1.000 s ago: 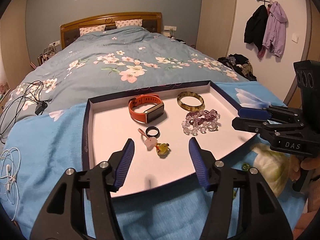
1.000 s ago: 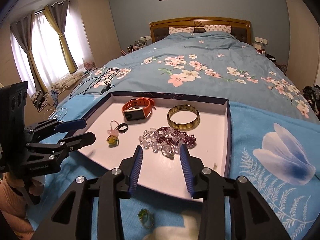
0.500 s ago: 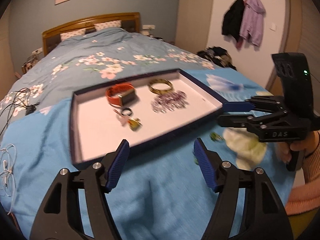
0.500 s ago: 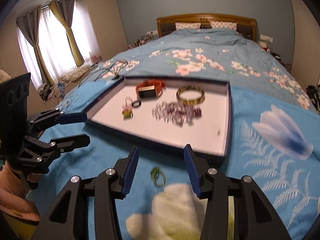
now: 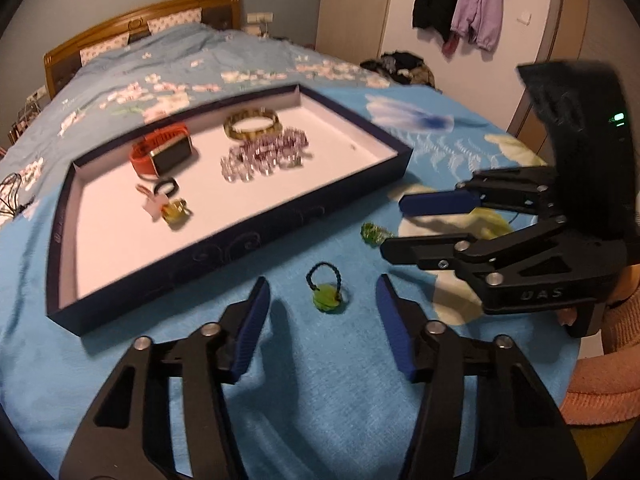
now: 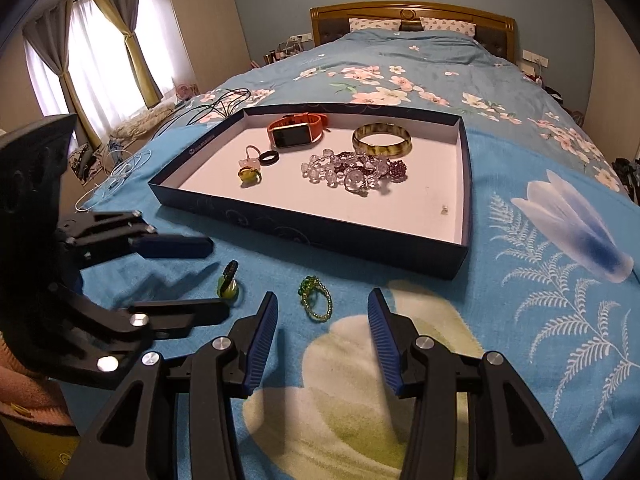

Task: Organize jewelry
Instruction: 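Grasp the green pendant ring with the left tool while the right tool grasps the green-stone ring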

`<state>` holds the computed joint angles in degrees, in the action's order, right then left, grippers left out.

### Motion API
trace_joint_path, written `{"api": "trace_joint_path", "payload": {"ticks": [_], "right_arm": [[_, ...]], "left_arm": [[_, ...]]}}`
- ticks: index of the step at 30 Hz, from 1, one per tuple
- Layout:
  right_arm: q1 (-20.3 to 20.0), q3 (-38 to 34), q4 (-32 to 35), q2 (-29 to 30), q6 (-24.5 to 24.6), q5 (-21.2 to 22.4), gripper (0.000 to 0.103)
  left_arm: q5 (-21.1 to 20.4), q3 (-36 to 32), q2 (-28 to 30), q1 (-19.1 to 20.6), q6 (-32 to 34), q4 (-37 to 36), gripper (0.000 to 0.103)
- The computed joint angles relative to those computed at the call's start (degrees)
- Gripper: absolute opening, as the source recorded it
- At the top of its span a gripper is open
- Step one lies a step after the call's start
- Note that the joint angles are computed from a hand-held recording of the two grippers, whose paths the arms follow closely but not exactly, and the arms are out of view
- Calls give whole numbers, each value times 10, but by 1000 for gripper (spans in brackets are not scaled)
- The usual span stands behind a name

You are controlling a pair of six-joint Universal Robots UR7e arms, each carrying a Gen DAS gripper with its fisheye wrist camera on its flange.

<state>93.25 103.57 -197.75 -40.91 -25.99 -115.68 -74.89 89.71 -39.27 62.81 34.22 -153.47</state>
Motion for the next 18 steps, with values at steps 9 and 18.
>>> {"api": "trace_joint_path", "payload": {"ticks": [9,18], "right_arm": [[-1,-3,15,-1,5,4,45],[3,-14,26,7,-1,-2,45]], "left_arm": [[1,-21,13,6,-18,20,17],[-8,-10,1,8,-24,9,17]]}}
